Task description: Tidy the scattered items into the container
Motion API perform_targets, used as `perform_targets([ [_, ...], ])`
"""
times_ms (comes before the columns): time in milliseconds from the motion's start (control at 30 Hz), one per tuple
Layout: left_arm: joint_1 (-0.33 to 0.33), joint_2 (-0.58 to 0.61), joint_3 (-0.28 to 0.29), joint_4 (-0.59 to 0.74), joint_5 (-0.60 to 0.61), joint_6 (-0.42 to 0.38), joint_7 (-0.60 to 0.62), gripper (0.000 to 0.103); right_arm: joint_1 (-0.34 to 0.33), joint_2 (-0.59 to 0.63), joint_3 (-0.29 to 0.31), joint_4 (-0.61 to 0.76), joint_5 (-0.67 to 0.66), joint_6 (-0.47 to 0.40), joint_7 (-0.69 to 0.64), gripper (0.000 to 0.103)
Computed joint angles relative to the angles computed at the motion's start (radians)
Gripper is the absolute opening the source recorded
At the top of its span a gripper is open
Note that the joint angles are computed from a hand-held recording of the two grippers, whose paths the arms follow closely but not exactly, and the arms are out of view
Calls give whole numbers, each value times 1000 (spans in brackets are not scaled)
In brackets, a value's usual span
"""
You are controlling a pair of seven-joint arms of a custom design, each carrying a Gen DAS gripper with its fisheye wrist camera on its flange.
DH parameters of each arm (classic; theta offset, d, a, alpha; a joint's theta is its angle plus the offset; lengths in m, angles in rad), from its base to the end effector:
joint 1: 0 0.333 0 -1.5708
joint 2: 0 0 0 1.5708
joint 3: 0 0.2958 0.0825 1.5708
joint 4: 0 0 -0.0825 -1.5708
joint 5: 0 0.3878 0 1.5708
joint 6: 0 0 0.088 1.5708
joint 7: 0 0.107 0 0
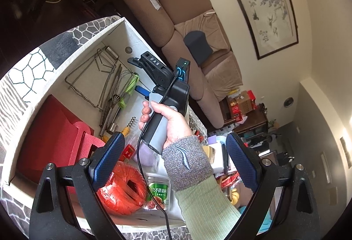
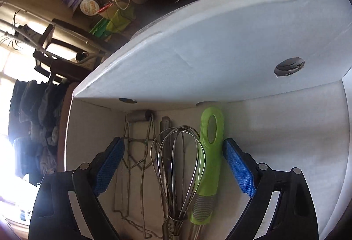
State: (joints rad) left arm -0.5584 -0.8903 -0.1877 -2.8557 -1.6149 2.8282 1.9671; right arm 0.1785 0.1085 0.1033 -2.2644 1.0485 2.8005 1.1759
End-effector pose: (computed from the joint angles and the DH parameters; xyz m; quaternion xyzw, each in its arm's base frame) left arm 0.2781 -0.1822 0.4619 0.6585 -0.5169 0.5239 0.1570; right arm 0.5401 0.1136 0.3193 -0.5769 0.7497 0.0434 0.3213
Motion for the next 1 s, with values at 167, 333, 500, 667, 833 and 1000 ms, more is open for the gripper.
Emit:
perform_targets([
  [167, 5, 28, -27, 10, 177, 8, -134, 93, 15, -98, -16, -65, -35, 24, 16, 93],
  [333, 52, 55, -92, 23, 457, -17, -348, 93, 52, -273, -64, -180, -229, -13, 71, 93],
  [500, 129, 52, -171, 35, 699, -64, -531, 93, 59, -454, -66, -314, -455, -20, 150, 94],
  [667, 277, 22, -312, 70, 972, -151, -728, 93, 42, -632, -41, -463, -629, 6, 231, 94],
  [833, 297, 37, -344, 95, 1100, -175, -807, 93, 50, -781, -66, -578, -724, -5, 275, 94],
  [1000, 276, 68, -329, 110, 1177, -167, -857, 93, 68, -948, -84, -669, -815, -41, 298, 94],
])
